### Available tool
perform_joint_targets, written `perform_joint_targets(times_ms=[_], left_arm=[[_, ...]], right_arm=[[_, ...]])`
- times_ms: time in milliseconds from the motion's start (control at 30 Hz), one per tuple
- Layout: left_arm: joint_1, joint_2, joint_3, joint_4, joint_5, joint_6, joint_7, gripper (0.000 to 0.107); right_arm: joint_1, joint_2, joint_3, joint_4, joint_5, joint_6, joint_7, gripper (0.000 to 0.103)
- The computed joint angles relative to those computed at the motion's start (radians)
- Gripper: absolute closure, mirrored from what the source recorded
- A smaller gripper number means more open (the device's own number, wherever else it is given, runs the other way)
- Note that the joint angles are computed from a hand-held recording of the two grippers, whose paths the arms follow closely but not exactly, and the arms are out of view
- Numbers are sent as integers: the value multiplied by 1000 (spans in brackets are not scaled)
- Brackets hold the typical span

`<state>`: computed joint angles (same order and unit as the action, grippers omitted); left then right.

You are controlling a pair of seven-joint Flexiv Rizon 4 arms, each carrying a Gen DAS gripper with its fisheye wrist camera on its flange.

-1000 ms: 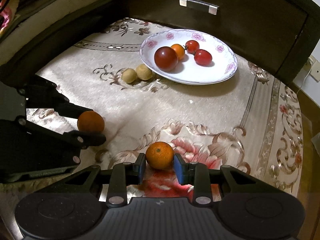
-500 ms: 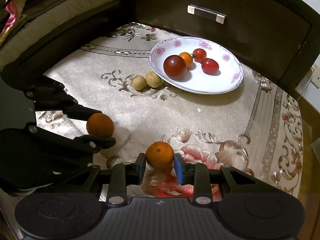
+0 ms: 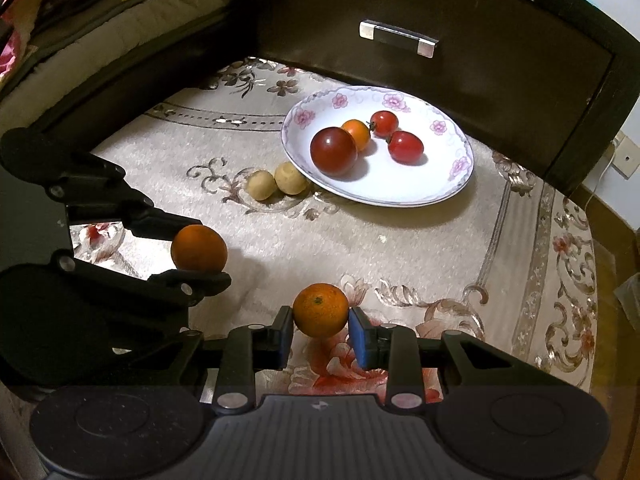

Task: Organize fruits
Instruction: 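Carry both held mandarins toward the white plate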

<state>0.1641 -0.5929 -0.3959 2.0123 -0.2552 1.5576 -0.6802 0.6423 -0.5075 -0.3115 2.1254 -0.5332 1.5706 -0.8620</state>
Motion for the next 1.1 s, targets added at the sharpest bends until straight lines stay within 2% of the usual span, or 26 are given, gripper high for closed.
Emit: perform_joint_targets(times_ms=[533, 967, 1100], left_arm=[[-4, -27, -10, -72, -13, -3, -10, 67], [-75, -92, 38, -200, -11, 5, -48, 68], [-86, -118, 49, -240, -10, 0, -63, 68]], right_arm=[[6, -24, -28, -35, 43, 30, -14, 75], [10, -78, -67, -113, 139, 60, -46, 74], [-16, -106, -49, -154, 160, 63, -64, 74]])
